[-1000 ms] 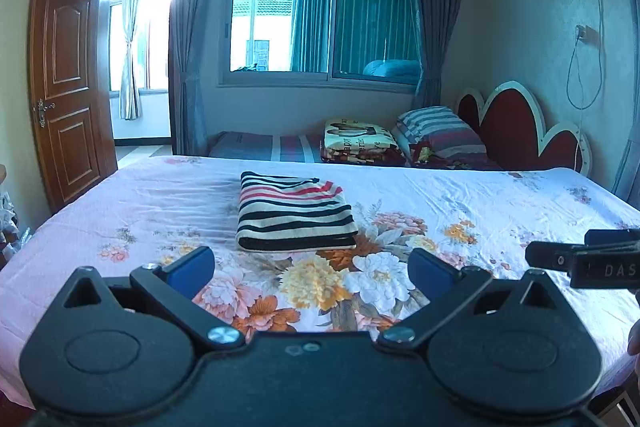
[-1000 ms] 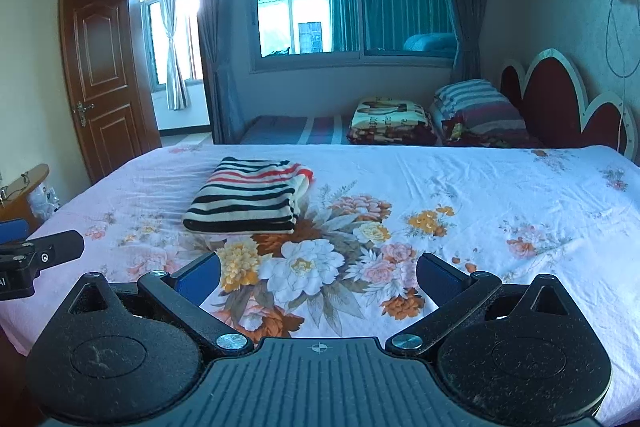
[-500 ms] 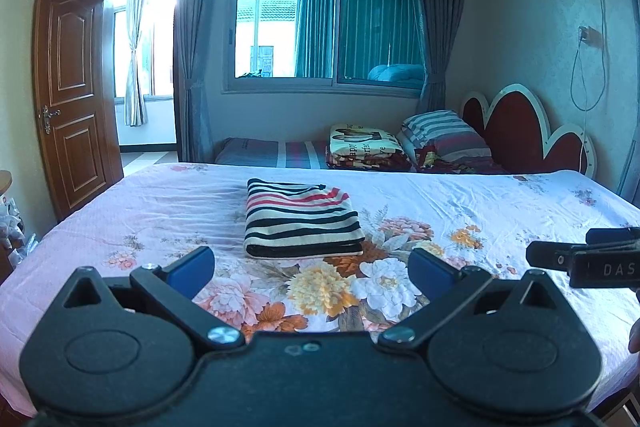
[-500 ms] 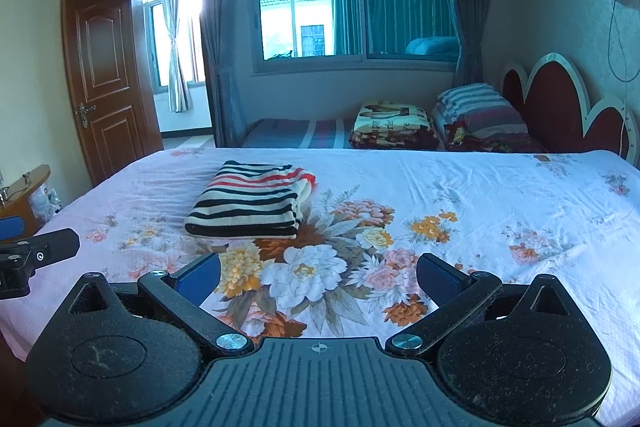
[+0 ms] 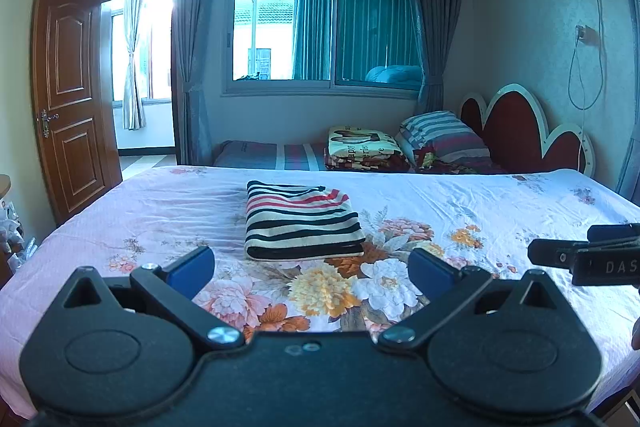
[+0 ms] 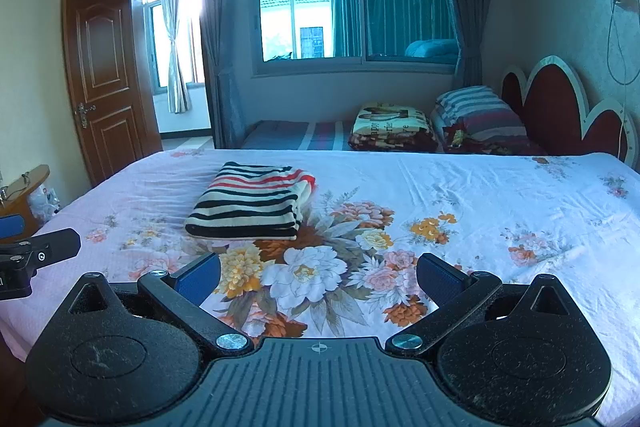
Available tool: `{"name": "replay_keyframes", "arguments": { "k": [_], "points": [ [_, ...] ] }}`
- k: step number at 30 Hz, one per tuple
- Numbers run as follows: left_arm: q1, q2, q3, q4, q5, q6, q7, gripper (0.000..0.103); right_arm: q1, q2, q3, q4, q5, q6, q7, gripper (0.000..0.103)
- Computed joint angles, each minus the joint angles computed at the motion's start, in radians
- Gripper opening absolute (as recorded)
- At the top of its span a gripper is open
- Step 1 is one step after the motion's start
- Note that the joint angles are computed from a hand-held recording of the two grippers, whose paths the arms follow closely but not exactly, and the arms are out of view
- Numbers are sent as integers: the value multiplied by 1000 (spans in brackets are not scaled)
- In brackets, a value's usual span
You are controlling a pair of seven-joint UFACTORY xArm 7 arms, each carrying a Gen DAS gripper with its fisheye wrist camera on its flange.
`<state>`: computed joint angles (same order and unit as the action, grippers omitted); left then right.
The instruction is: Fold small clothes
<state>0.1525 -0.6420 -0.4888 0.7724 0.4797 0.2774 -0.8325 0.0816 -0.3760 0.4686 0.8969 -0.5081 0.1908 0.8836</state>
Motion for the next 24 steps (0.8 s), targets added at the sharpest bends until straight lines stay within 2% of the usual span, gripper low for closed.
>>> {"name": "replay_keyframes", "arguments": {
  "k": [16, 24],
  "points": [
    [-15, 7, 38, -10, -16, -28, 49, 103, -2, 9, 2, 2, -8, -17, -4, 103],
    [-9, 4, 37, -16, -29, -39, 64, 103, 3, 18, -6, 0, -4, -35, -24, 103]
  ]
}}
